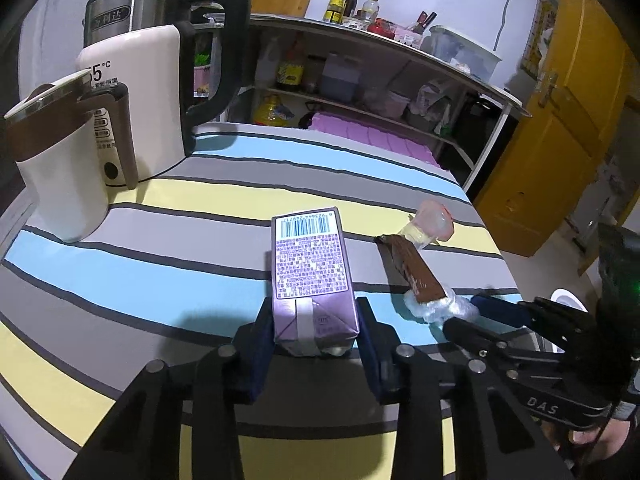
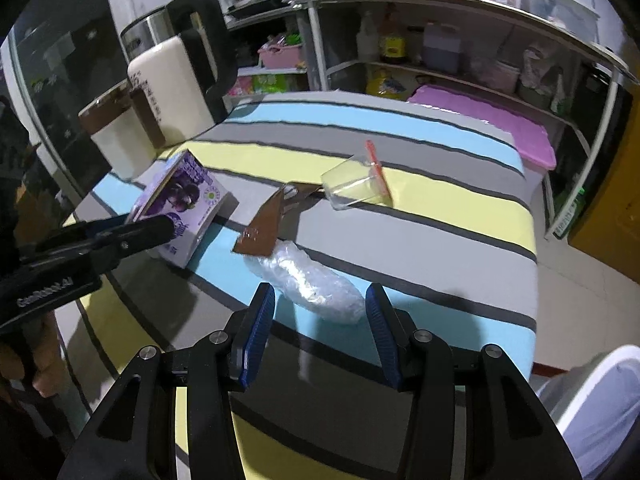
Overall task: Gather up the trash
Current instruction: 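Hold the carton in the left tool while the right tool grasps the plastic bag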
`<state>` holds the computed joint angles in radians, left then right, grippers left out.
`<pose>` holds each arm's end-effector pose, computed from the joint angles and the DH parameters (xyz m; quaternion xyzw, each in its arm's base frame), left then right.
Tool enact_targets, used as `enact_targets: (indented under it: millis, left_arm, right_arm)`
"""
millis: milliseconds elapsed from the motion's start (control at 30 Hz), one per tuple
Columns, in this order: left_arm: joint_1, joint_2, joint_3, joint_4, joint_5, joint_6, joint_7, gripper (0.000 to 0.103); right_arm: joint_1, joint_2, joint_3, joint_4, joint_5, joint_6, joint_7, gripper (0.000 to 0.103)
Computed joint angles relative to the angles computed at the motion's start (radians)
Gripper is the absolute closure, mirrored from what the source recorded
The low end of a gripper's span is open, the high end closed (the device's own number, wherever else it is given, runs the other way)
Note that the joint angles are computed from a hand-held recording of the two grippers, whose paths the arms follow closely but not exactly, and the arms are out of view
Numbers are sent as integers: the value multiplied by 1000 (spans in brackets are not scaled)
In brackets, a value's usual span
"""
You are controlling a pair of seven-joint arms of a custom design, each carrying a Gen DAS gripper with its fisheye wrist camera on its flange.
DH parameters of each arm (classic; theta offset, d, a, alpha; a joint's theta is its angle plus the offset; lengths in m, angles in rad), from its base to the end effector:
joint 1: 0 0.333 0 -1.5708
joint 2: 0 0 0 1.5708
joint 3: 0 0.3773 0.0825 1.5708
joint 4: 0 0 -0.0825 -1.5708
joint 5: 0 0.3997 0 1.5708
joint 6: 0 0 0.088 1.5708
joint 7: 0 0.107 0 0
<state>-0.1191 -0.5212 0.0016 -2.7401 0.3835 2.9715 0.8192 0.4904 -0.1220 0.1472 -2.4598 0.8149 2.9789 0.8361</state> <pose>0.3808 -0.0707 0.5039 -0.7412 0.5574 -0.3049 0.2166 0.4313 0.2585 0.4509 -0.8341 0.4337 -0.0980 0.3265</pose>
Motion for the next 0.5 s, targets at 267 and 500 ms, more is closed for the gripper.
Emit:
enact_targets:
  millis: [267,500]
  left_arm:
    - [-19,-22,22,-18,-15,1,26,65]
    - [-21,-36,23,-28,-21,-2,33,65]
  right_arm:
    - [9,-9,-1,9,-3,-69,-41,55]
    - [31,-8,12,7,37,-19,-133,55]
